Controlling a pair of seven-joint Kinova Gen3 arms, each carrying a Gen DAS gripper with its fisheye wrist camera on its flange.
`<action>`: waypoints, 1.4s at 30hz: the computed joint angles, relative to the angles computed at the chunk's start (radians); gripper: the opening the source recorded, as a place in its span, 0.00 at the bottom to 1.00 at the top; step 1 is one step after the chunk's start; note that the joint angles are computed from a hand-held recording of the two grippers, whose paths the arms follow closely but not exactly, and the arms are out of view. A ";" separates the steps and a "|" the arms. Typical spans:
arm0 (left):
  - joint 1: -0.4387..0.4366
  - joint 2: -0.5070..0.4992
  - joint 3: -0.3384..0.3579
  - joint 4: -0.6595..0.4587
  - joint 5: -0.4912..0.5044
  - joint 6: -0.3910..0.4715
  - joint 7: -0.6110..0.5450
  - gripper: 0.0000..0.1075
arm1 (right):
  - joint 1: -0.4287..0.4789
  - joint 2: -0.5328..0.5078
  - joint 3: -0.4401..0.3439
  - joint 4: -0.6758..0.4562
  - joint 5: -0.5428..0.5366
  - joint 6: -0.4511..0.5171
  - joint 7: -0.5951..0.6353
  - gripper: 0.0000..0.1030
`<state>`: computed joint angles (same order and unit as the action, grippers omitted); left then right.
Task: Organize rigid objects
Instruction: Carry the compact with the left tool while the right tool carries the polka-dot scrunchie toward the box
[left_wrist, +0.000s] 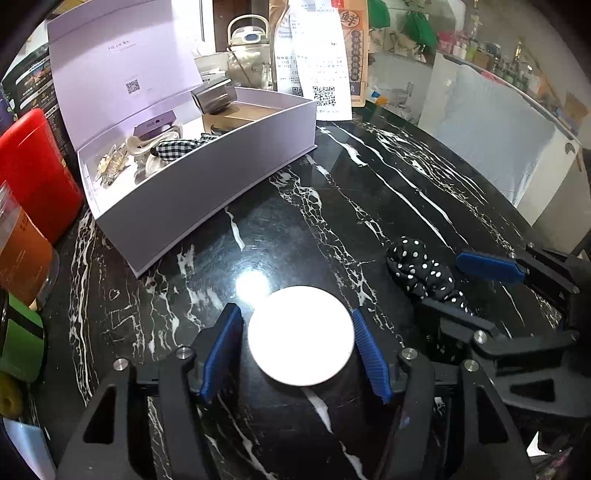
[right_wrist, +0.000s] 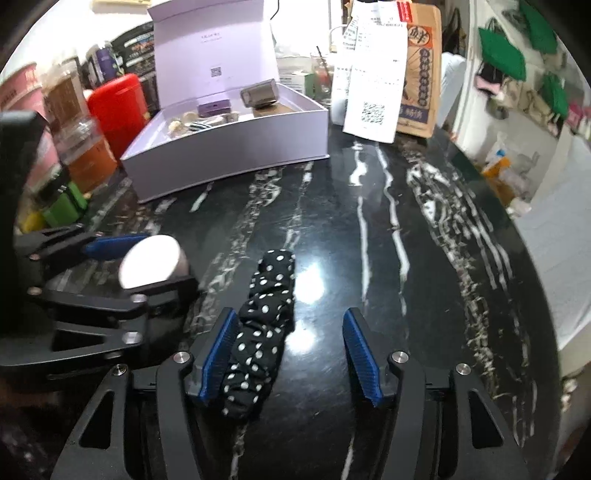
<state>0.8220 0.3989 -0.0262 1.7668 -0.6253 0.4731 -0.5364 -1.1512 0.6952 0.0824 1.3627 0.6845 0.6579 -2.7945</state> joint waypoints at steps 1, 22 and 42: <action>0.004 -0.002 -0.008 0.005 -0.004 -0.002 0.012 0.57 | -0.006 0.009 0.004 -0.015 0.002 0.021 0.004 0.55; -0.071 -0.054 0.023 0.060 0.093 -0.059 -0.037 0.46 | 0.043 -0.008 -0.032 -0.034 -0.087 0.007 0.075 0.15; -0.045 -0.136 0.033 0.099 -0.129 0.051 0.243 0.46 | 0.023 -0.012 -0.041 -0.073 -0.093 -0.046 0.150 0.15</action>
